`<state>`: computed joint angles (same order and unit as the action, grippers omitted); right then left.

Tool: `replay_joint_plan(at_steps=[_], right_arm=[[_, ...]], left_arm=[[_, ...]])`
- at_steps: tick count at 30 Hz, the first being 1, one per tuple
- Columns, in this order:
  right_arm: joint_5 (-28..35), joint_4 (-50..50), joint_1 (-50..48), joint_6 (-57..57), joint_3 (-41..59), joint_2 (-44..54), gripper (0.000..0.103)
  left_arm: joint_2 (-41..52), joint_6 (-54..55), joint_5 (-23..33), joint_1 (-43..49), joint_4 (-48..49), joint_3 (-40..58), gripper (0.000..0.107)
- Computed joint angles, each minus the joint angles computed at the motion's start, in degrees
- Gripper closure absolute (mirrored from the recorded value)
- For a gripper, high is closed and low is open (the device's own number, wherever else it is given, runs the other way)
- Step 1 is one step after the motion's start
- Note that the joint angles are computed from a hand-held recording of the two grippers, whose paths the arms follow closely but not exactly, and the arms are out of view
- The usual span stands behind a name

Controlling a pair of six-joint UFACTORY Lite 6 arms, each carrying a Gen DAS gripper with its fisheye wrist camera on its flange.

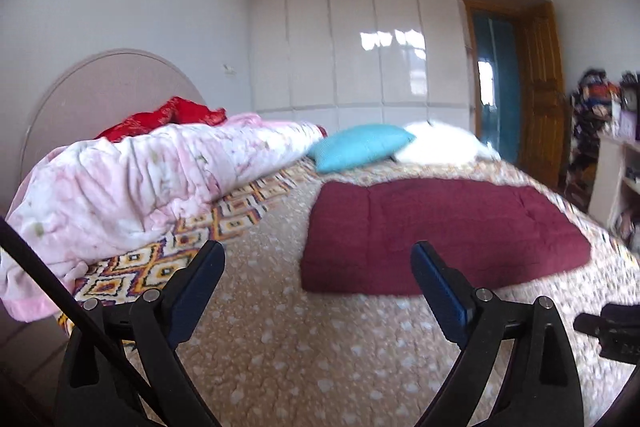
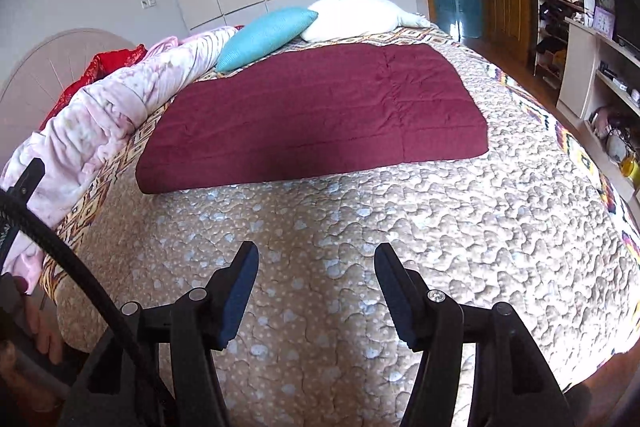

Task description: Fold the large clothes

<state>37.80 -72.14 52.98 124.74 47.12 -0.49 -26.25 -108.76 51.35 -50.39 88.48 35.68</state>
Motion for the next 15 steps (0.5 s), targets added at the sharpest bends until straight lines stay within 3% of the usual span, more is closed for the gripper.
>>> replay_joint_plan(at_steps=[1, 6, 9, 12, 15], right_arm=[[1.67, -0.22, 1.17, 1.02, 0.39, 1.04, 0.037], [6.39, -0.46, 5.35, 6.7, -6.19, -3.37, 0.035], [7.98, 0.51, 7.65, 9.76, -10.92, -7.38, 0.033], [10.41, 2.34, 10.72, 11.6, -14.21, -10.48, 0.032], [12.78, 3.24, 13.45, 13.11, -16.05, -12.16, 0.03]], left_arm=[[0.89, 3.42, -2.63, -0.35, -3.37, 1.05, 0.014], [12.71, 21.31, -26.45, 8.35, -26.86, 5.58, 0.014], [22.76, 21.24, -25.97, 8.08, -28.86, 8.4, 0.014], [27.98, 18.5, -26.53, 8.17, -26.22, 8.95, 0.014], [31.9, 21.99, -28.8, 9.44, -30.36, 9.8, 0.014]])
